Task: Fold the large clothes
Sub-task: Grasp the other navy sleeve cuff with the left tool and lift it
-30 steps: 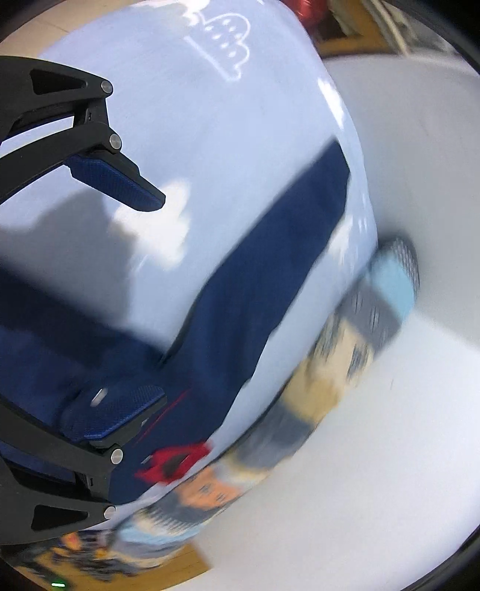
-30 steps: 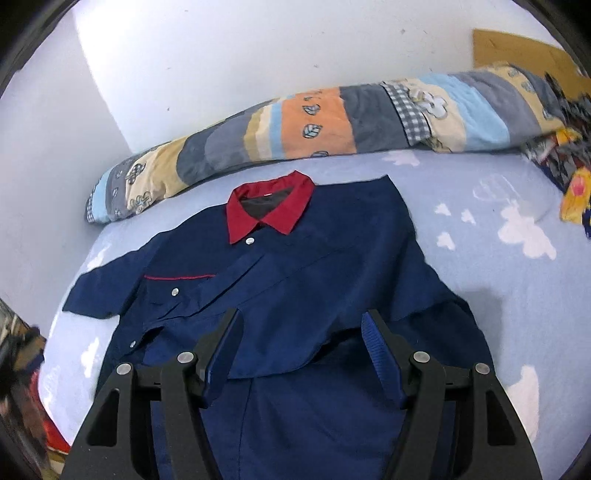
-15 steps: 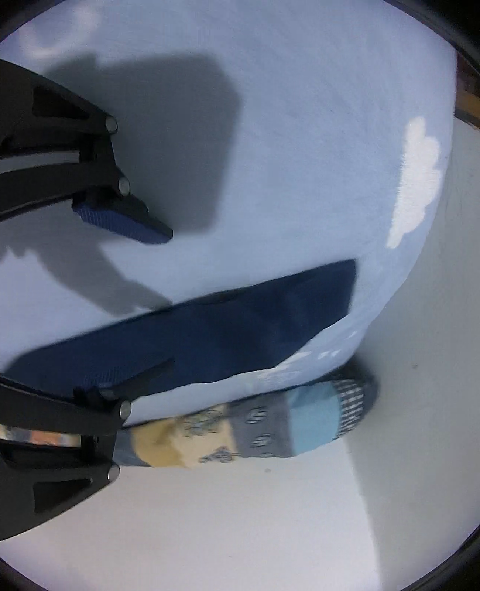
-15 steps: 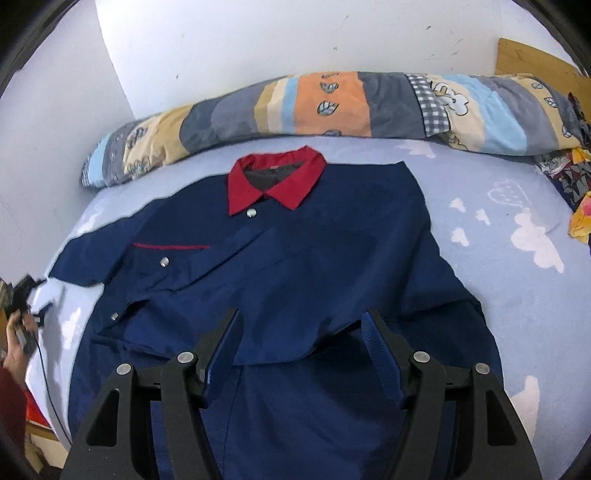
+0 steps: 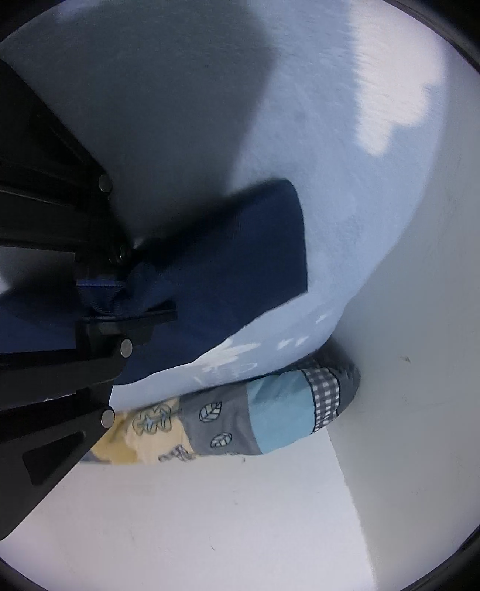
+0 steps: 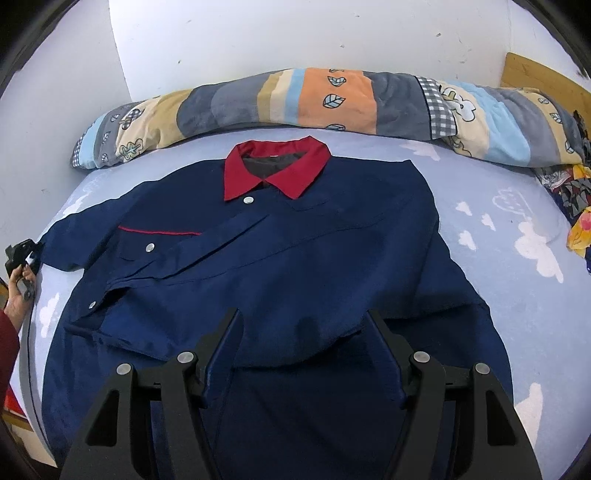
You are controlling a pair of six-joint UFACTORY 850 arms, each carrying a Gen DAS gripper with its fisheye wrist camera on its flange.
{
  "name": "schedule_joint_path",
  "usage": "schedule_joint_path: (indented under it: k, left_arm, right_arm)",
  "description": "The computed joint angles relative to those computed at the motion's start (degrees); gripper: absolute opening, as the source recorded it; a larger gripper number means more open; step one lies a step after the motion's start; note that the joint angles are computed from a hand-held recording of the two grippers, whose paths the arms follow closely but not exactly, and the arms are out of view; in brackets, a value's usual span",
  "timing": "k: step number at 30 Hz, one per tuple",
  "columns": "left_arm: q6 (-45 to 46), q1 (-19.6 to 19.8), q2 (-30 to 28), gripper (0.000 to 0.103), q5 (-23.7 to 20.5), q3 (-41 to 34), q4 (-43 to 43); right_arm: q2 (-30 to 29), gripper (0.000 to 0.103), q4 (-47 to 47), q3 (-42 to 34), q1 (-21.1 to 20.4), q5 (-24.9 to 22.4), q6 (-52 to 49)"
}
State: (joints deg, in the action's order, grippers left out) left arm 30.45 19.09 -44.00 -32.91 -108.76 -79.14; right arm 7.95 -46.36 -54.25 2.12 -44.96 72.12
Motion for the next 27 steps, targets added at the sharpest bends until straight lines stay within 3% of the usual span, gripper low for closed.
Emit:
schedule_joint_path:
  k: [4,8,12,19,27]
  left_arm:
    - [11.5,1.2,6.4,0.006,2.7,9.6,-1.1]
    - [19.1,1.1,14.6,0.006,2.1,16.2,0.3]
    - [27.2,4.1,20.4,0.006,-3.8,21.0,0.1]
    - [35.9,10.0,30.3,0.006,-14.2,29.2,1.0]
    - [36.7,15.7,40.6,0.006,-24.0,34.3,3.6]
  right_arm:
    - [0.4,0.069,-1.4,-0.1,-0.5,-1.6,1.8]
    - [2.1,0.069,-2.7,-0.2,-2.1,-6.1,4.7]
    - [3.3,0.069,-2.6,-0.1,-3.8,-9.9,5.7]
    - [7.6,0.069,-3.4,2.1,-5.1,-10.1,8.5]
    - [12.1,0.069,-5.3,3.7,-5.4,-8.5,10.4]
